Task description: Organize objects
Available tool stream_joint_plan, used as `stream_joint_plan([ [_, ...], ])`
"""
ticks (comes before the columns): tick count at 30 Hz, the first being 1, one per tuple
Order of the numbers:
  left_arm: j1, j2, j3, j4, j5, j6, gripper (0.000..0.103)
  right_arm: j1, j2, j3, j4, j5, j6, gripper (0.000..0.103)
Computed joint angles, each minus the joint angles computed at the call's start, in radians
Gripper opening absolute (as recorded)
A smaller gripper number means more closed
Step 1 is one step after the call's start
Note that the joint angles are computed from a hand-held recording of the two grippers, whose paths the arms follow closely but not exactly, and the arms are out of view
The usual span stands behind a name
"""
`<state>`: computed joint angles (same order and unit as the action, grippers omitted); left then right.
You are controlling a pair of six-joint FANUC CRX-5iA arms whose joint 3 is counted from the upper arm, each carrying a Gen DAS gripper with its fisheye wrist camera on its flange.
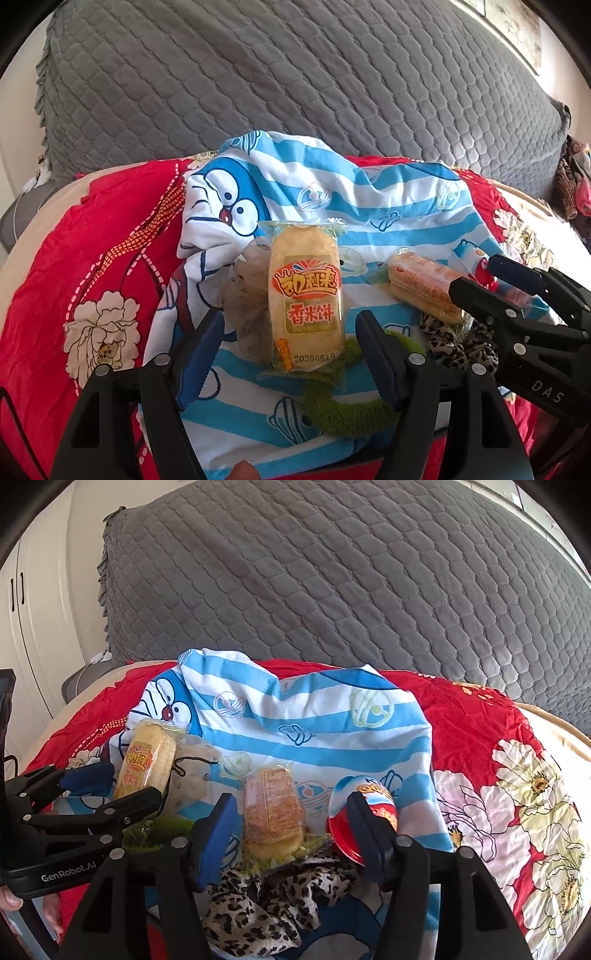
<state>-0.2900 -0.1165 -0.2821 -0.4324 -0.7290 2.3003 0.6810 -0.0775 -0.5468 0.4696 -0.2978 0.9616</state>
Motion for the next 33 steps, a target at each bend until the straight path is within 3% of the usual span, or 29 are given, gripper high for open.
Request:
stream_joint_plan([
  [3,-0.016,-0.004,0.004,-0.020,-0.017,0.019,0.076,-0.001,-0.009,-0.012,0.018,-0.005,-0.017,0.068],
  [12,-0.056,-0.031,0.001,-0.045,-0.071,0.071,0.076,0.015,-0.042,-0.007,-0.066,-0.071,0.067,0.069],
  [15,-0.075,-0.046,0.001,-0.053,-0.096,0.080,0.077,0.024,-0.066,-0.023,-0.027,-0.085,0.030,0.070],
  [28,-0.139,-0.142,-0.023,-0.047,-0.183,0.100,0.078,0.104,-0.190,-0.013,-0.027,-0.284,0.035,0.081],
  [33,-0.161,-0.173,-0.029,-0.050,-0.213,0.105,0.081,0.121,-0.236,-0.007,-0.091,-0.334,0.054,0.086],
])
